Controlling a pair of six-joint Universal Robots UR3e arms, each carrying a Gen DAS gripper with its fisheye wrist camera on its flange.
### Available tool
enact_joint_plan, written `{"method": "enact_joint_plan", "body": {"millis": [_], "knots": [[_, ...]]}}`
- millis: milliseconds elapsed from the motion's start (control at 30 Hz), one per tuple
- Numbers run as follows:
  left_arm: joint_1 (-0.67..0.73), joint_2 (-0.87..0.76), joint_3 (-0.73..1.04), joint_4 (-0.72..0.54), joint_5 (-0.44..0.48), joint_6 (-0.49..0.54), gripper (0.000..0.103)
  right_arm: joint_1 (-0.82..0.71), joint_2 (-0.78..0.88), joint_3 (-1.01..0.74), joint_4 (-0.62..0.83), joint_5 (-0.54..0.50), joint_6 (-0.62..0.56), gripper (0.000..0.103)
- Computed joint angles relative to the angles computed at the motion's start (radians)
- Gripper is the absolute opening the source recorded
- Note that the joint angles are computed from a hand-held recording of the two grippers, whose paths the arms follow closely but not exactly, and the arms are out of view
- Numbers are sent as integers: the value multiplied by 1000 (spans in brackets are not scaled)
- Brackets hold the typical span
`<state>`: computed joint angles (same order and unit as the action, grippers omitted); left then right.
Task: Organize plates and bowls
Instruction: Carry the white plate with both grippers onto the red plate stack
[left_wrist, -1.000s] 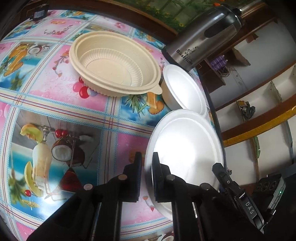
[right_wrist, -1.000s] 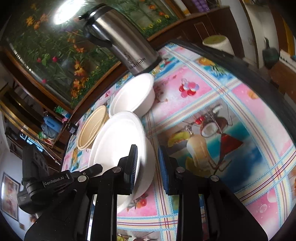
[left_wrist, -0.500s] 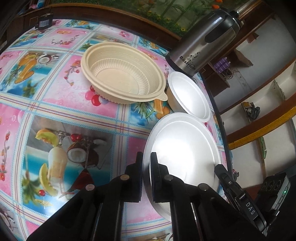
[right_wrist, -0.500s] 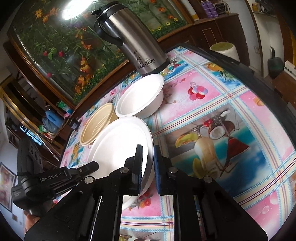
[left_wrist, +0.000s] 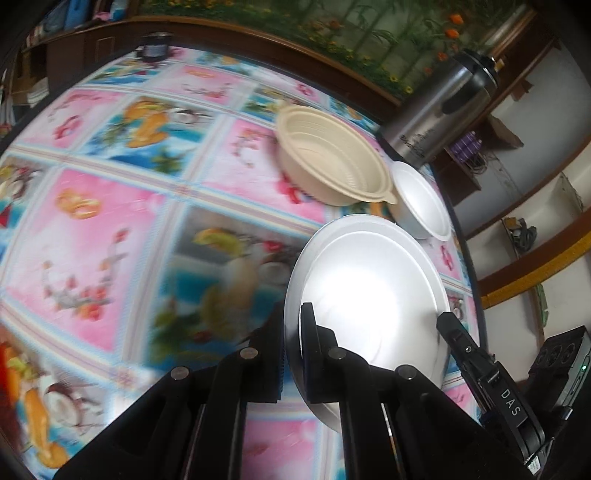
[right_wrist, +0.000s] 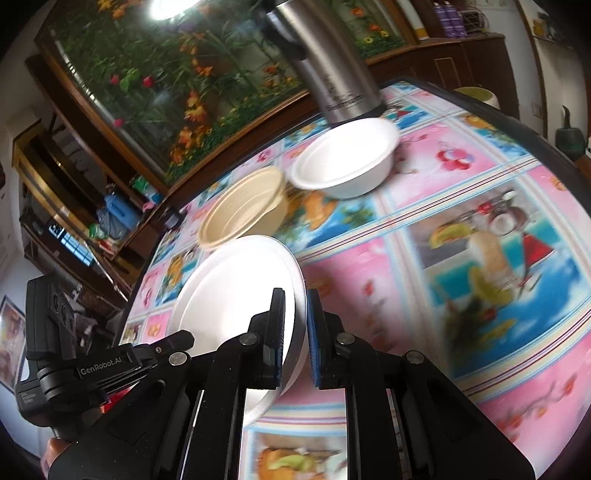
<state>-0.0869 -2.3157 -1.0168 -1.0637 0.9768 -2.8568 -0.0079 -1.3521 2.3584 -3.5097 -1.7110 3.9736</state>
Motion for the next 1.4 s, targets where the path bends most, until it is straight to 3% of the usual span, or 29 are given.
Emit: {"method": "enact_joint_plan", "body": {"millis": [367,600,833,1033,1267,1400], "knots": [[175,255,-327,114,-29,125,6,261,137,-202,-2,-169,79,11],[353,382,-425,81,-94,210,6,384,219,-469,151,-206,43,12],[554,432,-405,13,-141,280,6,472,398,-861,320,-168,0,12],[687,398,-341,-17,-133,300,6,518,655,-1344,569,-82,-35,12],[727,290,-243,-47,-59,292,6,548,953,-1897,881,-14,-56,12],[727,242,-208,-101,-32,316,7,548,1016,-2013,949,-4,-56,12]]}}
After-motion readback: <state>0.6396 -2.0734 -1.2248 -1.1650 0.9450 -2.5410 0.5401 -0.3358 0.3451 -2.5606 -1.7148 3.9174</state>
